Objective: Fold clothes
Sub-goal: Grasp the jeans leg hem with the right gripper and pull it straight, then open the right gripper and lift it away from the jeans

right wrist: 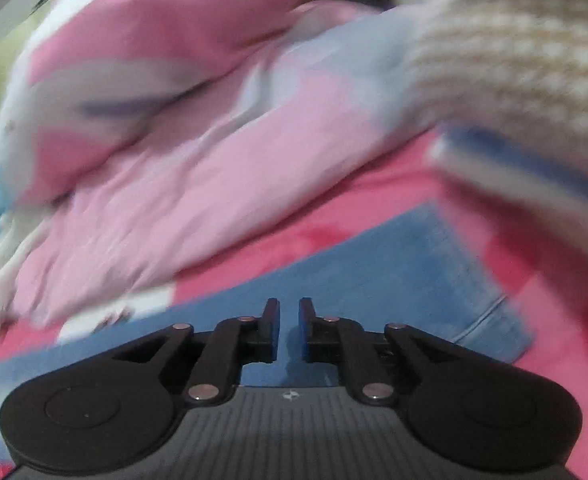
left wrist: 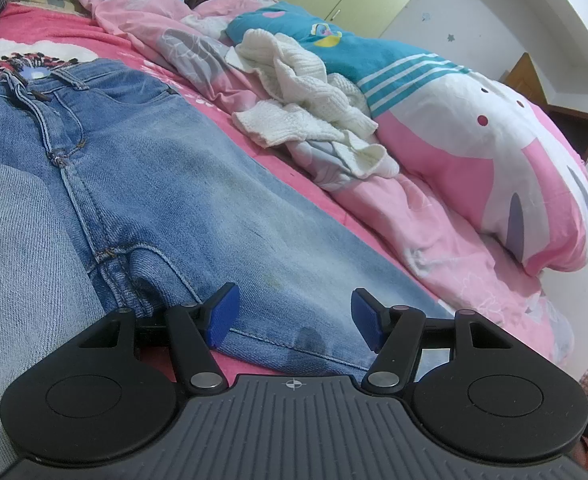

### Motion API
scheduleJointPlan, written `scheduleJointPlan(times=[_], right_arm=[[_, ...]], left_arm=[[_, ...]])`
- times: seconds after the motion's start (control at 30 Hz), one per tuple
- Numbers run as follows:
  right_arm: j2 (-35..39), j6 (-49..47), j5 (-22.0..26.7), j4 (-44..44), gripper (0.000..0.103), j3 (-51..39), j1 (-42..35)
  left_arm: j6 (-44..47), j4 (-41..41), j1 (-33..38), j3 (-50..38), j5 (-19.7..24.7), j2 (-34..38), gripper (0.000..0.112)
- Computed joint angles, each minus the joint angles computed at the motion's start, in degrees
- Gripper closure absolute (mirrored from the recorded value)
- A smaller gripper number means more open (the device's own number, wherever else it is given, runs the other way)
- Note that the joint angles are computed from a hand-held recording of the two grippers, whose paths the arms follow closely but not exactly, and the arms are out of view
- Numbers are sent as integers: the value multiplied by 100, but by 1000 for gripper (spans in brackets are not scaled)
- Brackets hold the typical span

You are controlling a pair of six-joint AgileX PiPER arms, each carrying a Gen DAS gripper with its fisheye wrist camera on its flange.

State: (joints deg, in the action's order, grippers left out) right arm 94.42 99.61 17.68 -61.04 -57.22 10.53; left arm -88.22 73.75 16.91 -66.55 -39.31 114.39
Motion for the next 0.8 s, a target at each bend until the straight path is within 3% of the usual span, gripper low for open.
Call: scheduleJointPlan(times=[0.03, 0.13, 0.2, 0.27, 0.37, 0.47, 0.57, 0.67, 0.8], right_arm=[[26, -265, 285, 67, 93, 5, 94], [57, 41, 1945, -1, 95, 52, 399], [-198, 156, 2987, 506, 98, -37, 541], [-256, -136, 3628, 672, 95, -361, 916], [-166, -746, 3682, 553, 90, -943, 1609], [526, -2015, 2808, 1049, 82, -2058, 2049], [1654, -3636, 2201, 2125, 82, -3472, 2338], [2425, -4467, 2368, 2468, 82, -4277, 2635], [2400, -4546, 2572, 2157, 79, -3975, 2888]], left_arm=[[-4, 4, 2, 1, -2, -1, 50], [-15, 11, 11, -3, -20, 5, 50], [-17, 16, 17, -5, -27, 8, 50], [-22, 16, 18, -3, -31, 6, 50], [-27, 10, 21, 1, -45, 5, 50], [-25, 0, 29, -1, -72, 18, 49], [-17, -14, 45, 4, -112, 30, 49], [-25, -16, 59, 0, -145, 43, 49], [-72, 20, 77, -16, -176, 51, 49]])
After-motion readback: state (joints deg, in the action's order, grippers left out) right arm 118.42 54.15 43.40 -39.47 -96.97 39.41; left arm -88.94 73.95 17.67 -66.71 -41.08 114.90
